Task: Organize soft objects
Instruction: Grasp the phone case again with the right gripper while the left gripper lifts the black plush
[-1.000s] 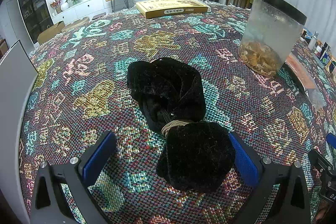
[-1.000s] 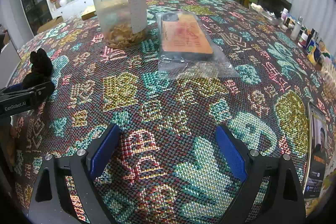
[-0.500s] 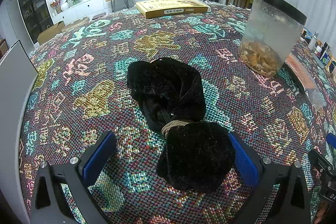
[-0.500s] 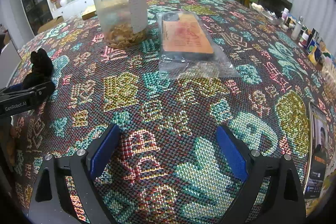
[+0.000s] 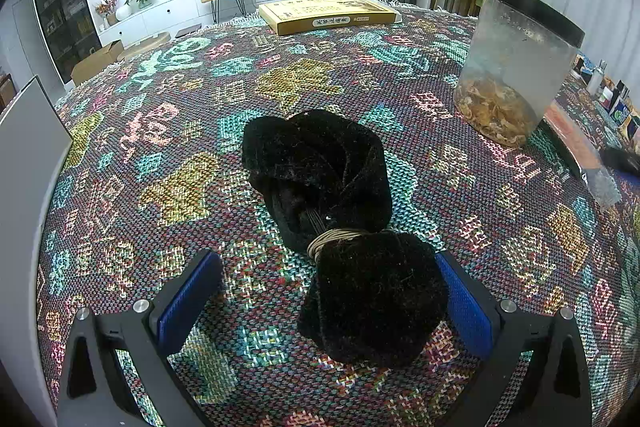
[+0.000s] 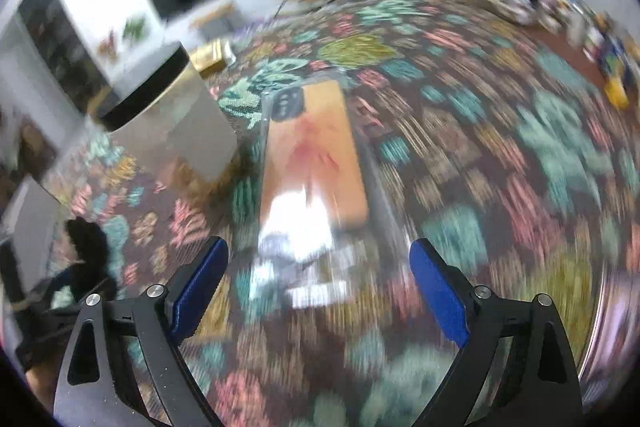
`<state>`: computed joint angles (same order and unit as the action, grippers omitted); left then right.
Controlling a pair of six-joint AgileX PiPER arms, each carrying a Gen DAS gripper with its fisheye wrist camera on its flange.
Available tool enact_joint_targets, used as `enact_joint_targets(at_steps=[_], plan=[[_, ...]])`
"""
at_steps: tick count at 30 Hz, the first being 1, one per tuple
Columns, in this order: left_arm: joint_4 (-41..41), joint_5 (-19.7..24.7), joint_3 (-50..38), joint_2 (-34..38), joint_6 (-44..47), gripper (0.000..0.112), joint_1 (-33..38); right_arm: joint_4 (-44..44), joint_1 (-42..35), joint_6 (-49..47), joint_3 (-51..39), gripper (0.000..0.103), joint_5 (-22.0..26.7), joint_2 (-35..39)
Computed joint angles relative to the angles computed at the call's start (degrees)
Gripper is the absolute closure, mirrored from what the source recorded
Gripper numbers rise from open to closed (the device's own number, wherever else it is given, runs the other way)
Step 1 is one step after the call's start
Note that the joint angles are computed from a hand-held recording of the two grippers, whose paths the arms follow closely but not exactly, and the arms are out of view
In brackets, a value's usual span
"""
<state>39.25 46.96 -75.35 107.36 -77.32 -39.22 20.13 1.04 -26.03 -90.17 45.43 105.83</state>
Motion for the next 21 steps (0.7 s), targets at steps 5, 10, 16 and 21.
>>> enact_joint_targets(at_steps=[5,10,16,21], plan=[[-1.9,-1.73,0.26,-0.36,2.96,0.009,1.13,-16.12,6.96,10.51,-20.85,0.009,11.05,14.02],[-12.55,-14.3,10.59,-10.79,10.46,0.009,5.48,-15.24,5.58,12.07,-36.51,0.008,21.05,22.68],[-14.03,-6.6,0.15,-3.85,15.55,0.01,3.8,-16.95,6.45,10.91,-37.27,0.027,20.77,22.65],[-11.61,0.46,-6.77,0.34,15.78,0.07,3.97,-12.15,3.86,11.45,-32.48,0.027,16.18,16.76]])
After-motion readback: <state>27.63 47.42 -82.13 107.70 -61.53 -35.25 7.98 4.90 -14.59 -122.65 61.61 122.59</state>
